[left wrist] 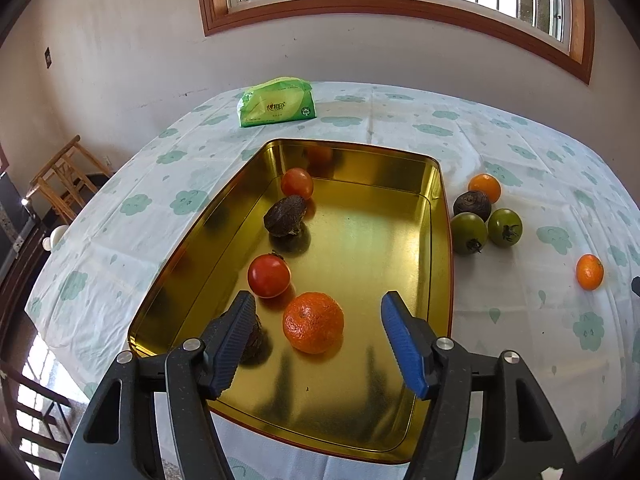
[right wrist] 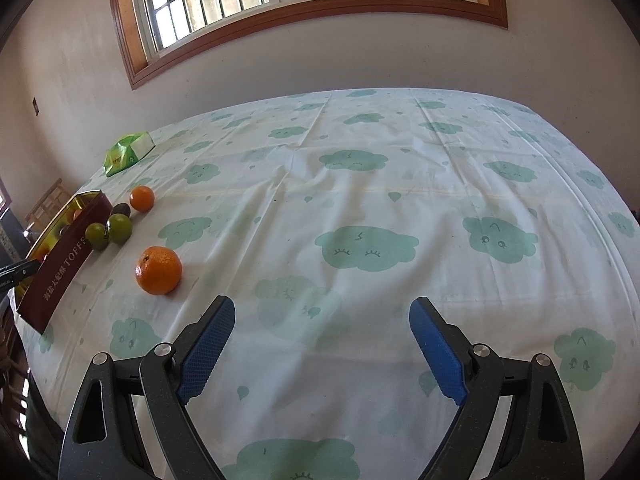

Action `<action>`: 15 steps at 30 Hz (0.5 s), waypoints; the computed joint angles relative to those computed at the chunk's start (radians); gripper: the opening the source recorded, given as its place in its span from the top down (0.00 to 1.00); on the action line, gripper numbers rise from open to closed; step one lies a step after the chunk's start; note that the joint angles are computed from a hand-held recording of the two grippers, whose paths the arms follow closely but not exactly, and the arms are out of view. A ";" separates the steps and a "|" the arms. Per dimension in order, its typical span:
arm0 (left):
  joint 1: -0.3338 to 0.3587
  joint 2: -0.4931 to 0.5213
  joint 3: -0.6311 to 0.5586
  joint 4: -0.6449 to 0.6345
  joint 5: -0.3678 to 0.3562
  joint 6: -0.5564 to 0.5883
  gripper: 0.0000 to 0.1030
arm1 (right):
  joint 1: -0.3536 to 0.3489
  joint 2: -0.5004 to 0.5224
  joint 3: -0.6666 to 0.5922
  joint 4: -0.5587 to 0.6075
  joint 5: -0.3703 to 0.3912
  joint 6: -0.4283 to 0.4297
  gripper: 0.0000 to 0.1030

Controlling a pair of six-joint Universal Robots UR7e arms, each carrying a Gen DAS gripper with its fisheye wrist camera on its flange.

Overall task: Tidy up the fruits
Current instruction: 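Withdraw the open left gripper from the tin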

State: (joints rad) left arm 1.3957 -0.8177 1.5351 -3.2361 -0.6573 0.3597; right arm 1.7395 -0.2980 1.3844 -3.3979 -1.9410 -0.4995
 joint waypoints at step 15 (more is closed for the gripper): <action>-0.006 -0.038 0.061 -0.057 -0.007 0.010 0.26 | 0.128 0.176 -0.276 0.371 0.156 -0.086 0.14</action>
State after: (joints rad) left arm 1.3897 -0.8553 1.5963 -3.2926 -0.6639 0.3694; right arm 1.8678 -0.1222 1.1079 -3.0272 -1.7849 -0.5858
